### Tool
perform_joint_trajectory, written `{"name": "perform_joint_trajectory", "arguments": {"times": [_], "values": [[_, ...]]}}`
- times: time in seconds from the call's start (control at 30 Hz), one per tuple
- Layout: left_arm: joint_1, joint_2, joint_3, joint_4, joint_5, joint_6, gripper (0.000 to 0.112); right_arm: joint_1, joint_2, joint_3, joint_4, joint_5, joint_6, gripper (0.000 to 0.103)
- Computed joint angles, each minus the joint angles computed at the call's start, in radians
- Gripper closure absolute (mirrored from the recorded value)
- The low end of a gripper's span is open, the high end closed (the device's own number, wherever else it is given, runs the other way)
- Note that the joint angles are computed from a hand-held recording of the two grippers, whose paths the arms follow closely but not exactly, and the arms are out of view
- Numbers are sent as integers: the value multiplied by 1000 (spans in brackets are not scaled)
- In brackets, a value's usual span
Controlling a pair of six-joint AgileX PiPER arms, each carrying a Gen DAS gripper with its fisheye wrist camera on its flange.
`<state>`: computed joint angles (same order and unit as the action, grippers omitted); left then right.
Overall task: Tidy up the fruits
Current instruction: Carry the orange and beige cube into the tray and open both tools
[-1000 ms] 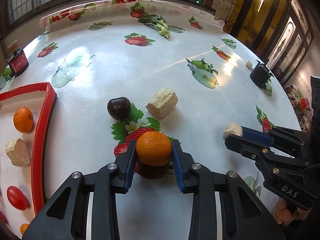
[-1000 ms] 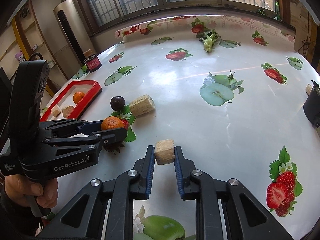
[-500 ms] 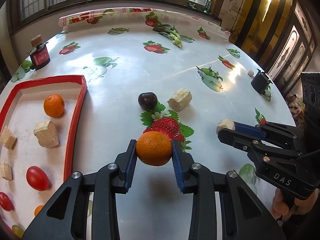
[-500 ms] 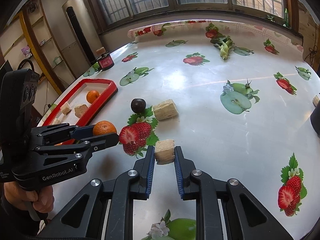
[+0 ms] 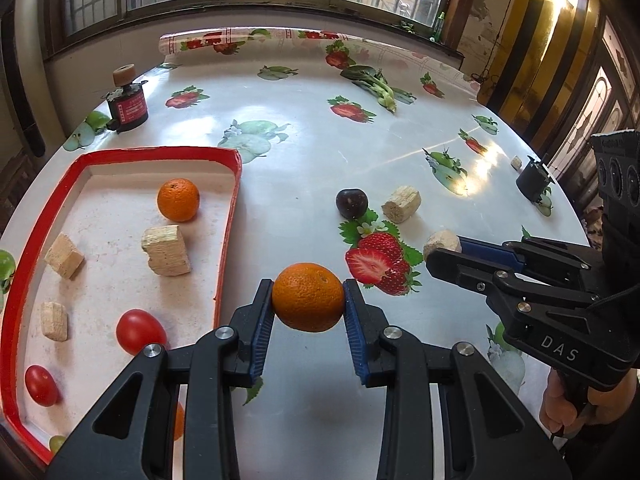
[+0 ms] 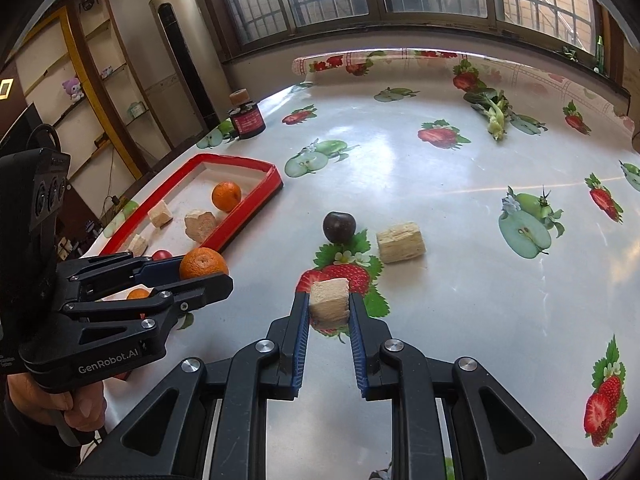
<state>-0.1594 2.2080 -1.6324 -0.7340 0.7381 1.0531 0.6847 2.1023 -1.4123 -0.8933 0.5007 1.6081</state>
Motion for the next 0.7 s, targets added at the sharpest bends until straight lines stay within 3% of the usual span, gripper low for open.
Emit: {"name": "perform_joint_trajectory", "arguments": {"times": [0.7], "values": [[111,7,-50,0,31,-11,81,21,189,-384,260,82,-374,84]]}}
